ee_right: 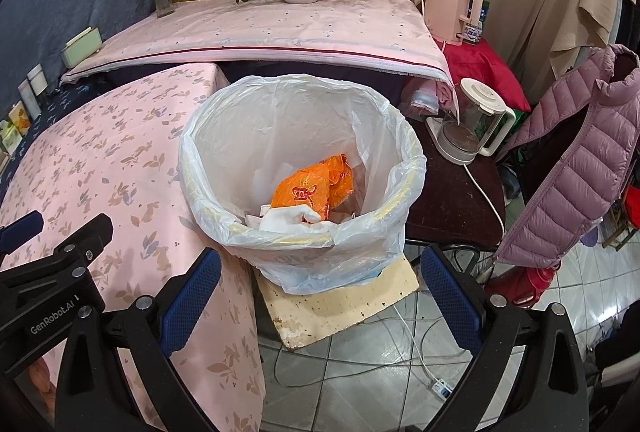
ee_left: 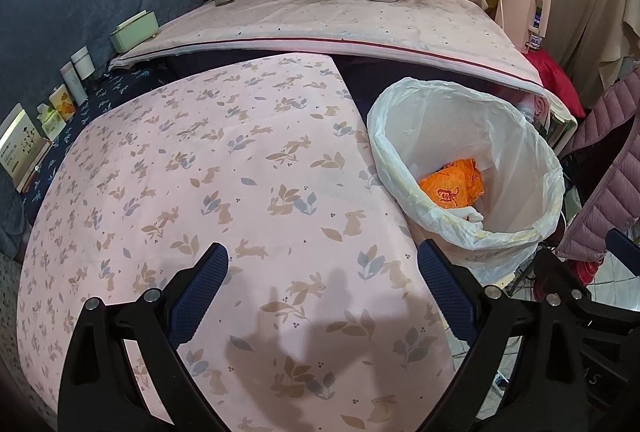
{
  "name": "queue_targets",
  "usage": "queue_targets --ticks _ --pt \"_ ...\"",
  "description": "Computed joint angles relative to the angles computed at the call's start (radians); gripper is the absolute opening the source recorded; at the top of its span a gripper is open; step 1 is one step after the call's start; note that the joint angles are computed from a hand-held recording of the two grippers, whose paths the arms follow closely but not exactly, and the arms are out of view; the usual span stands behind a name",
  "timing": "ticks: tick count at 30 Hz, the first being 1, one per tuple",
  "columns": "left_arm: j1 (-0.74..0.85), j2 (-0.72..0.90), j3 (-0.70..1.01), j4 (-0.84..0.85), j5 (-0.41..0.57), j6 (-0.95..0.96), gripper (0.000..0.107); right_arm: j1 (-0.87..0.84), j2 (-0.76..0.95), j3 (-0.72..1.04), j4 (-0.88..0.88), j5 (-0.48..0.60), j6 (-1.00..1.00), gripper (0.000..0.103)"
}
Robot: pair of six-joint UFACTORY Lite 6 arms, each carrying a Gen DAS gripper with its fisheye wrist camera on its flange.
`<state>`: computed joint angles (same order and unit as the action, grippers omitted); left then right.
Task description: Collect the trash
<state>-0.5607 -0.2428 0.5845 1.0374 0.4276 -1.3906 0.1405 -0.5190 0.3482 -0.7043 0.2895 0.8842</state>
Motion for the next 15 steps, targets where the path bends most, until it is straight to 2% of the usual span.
queue_targets --ticks 8,11,15 --pt "0.037 0.004 0.012 -0.035 -0.007 0.019 0.091 -0.004 0.006 0.002 -0.011 -0.002 0.012 0.096" --pt "0.017 0.007 0.017 0.017 0.01 -0.024 0.091 0.012 -0.006 -0.001 -0.035 0.013 0.04 0.096" --pt "0.009 0.01 0.038 -0.007 -0.004 0.011 0.091 0.022 0.003 0.003 -0.056 0.017 0.065 0.096"
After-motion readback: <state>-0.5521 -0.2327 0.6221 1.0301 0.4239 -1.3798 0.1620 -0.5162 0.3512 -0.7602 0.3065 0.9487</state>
